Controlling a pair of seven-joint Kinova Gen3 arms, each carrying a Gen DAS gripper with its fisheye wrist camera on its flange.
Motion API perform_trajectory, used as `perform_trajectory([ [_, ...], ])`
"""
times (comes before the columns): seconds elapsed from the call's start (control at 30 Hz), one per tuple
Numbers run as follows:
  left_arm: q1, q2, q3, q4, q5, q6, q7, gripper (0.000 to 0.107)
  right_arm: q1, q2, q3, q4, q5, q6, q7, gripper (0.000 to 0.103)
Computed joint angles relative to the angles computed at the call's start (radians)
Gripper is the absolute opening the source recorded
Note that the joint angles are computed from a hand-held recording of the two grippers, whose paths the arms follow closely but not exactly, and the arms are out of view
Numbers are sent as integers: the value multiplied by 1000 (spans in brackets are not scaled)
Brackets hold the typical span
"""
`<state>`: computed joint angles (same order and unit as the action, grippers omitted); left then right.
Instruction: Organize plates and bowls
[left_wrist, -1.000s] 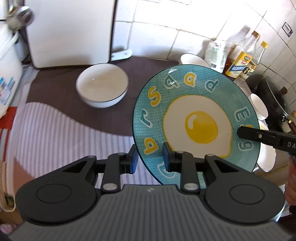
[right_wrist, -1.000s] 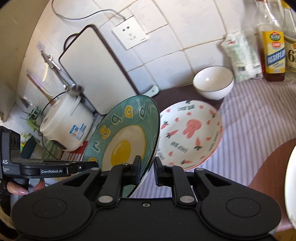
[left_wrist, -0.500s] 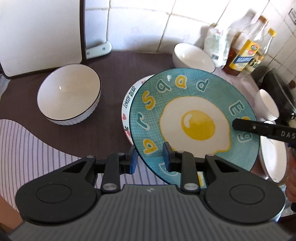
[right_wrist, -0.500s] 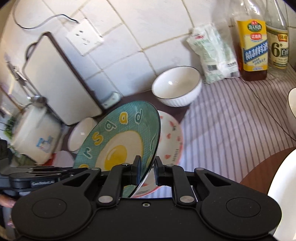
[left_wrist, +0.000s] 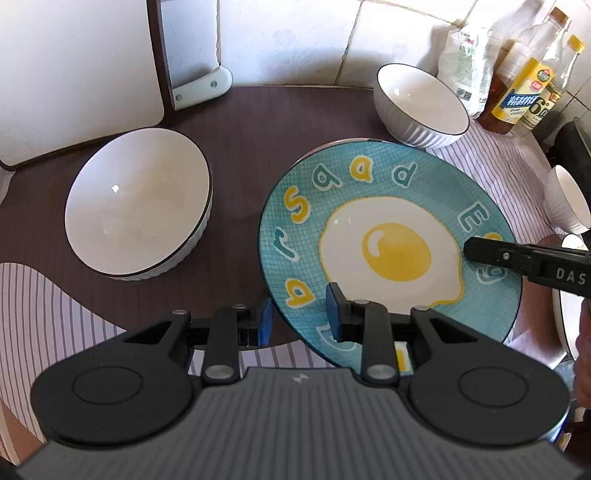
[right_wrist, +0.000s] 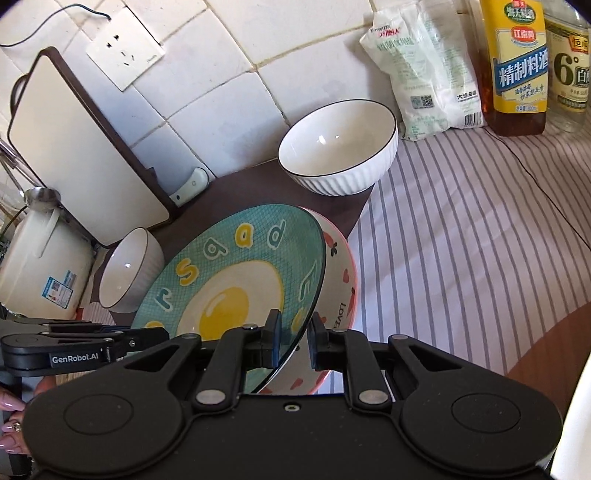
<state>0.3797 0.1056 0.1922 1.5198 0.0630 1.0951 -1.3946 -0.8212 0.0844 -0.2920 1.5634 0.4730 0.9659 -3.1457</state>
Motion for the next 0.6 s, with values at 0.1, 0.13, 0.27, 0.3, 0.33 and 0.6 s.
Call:
perform_trajectory([
  [0.1,4,18,1,-22,-5,24,1,27,-1,19,4,-24,-12,25,13,20],
  [0.13,6,22,1,-27,-6,28,7,27,-2,22,7,-28,-18,31,13,20],
  [0.27,10,45,-1,-52,1,60,17,28,0,34,17,-50,-42,58,32,21],
  [0.3,10,50,-2,-57,3,69,24,28,1,42,19,-66,-54,76,48,21],
  [0.33,11,58,-4,-64,3,79,31,28,-1,53,21,-87,-59,100,65,22],
  [0.6,58,75,-2,-83,-68,97,88,28,-49,138,55,-248,-78,282,208,28],
])
